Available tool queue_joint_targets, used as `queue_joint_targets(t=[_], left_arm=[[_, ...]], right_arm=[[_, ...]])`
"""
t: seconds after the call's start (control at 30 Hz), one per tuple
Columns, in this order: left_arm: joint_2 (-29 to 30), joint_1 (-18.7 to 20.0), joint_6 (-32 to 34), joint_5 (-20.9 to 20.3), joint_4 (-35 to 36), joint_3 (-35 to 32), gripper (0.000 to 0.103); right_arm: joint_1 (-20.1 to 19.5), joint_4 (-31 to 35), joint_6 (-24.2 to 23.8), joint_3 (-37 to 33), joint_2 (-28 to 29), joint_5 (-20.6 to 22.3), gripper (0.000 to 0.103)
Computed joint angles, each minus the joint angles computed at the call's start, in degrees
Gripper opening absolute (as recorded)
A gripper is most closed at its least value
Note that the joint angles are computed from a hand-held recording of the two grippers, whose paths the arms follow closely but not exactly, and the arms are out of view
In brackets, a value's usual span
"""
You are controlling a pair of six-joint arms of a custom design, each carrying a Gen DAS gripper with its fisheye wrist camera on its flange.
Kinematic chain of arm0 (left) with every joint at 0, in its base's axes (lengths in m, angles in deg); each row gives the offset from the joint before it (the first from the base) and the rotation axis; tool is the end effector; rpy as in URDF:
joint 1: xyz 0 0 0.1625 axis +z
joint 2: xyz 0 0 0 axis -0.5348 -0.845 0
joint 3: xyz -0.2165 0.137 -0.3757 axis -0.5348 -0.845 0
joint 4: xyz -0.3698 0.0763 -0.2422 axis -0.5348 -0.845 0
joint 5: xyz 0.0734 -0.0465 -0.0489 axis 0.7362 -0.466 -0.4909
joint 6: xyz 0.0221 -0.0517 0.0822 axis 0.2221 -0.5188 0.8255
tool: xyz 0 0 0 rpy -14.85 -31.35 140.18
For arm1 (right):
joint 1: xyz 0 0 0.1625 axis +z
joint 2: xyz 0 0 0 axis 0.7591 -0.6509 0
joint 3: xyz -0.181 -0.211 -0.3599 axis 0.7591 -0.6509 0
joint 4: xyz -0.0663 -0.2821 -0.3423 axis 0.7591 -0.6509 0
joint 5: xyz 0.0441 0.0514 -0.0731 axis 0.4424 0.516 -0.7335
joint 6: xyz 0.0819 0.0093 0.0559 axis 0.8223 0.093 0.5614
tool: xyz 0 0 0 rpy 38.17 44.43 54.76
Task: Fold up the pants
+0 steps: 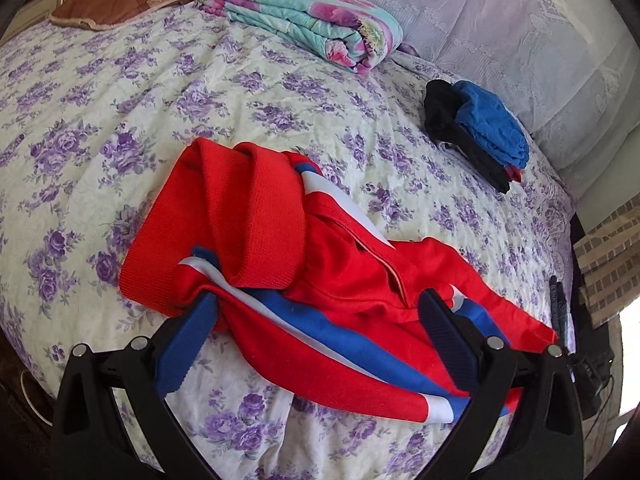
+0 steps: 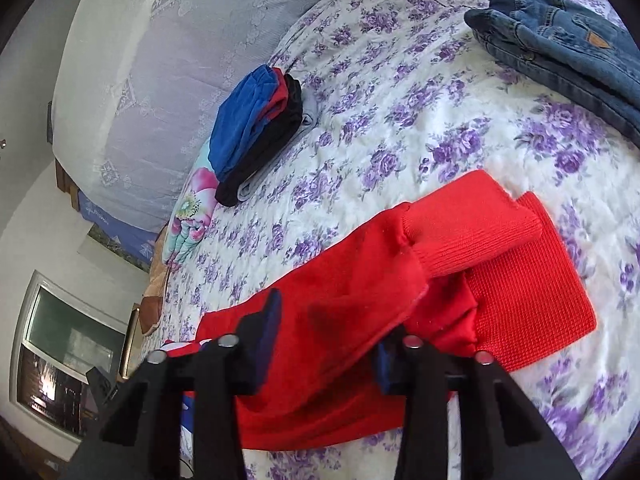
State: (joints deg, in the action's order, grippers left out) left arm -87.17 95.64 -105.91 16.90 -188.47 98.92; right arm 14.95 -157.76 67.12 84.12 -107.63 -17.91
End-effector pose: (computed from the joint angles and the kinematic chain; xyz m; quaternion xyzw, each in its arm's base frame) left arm -0.1928 -0.8093 0.0619 -0.0363 0.9295 -0.3196 0.1804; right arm -0.1875 -0.7629 0.3364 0.0000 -0.9045 0.4253 0.0311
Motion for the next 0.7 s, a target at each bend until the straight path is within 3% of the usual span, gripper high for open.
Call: queue_joint_targets(t=[0.03,0.1,0.23,0.3,0.57,0.7], left_arm=[[-0.37,0.27,-0.68,-1.22,0.28,-0.14,0.098],[-1.26,0.42,-1.41,-2.87,0.43,0.26,0.098],[-2.26,-1.3,-0.72,2.96,-0.85,1.52,0.098],[-2.78,-1.46,-0.48,1.52,-1.15,1.8,0.098],[0.49,0.21,-3.81,-5.23,8.65,-3.49,0.098],[3.52,1.78,-7.36,-4.65,10.64,-8.42,0.098]], right_arm=[[0.01,0.35,-0.32,-0.1,-0.17,-0.03,0.013],[0.09,1.07,-1.11,-0.29,-0.45,-0.36,0.012],[0.22,2.34,-0.62,-0.97,-0.4,-0.64,0.012],[0.24,2.96,-0.4,-1.37,-0.36,-0.19,0.012],[-0.07,5.65,0.44,-2.9,-0.06,2.07,0.012],[-0.41,6.72,0.52,-3.3,0.06,2.95,0.012]])
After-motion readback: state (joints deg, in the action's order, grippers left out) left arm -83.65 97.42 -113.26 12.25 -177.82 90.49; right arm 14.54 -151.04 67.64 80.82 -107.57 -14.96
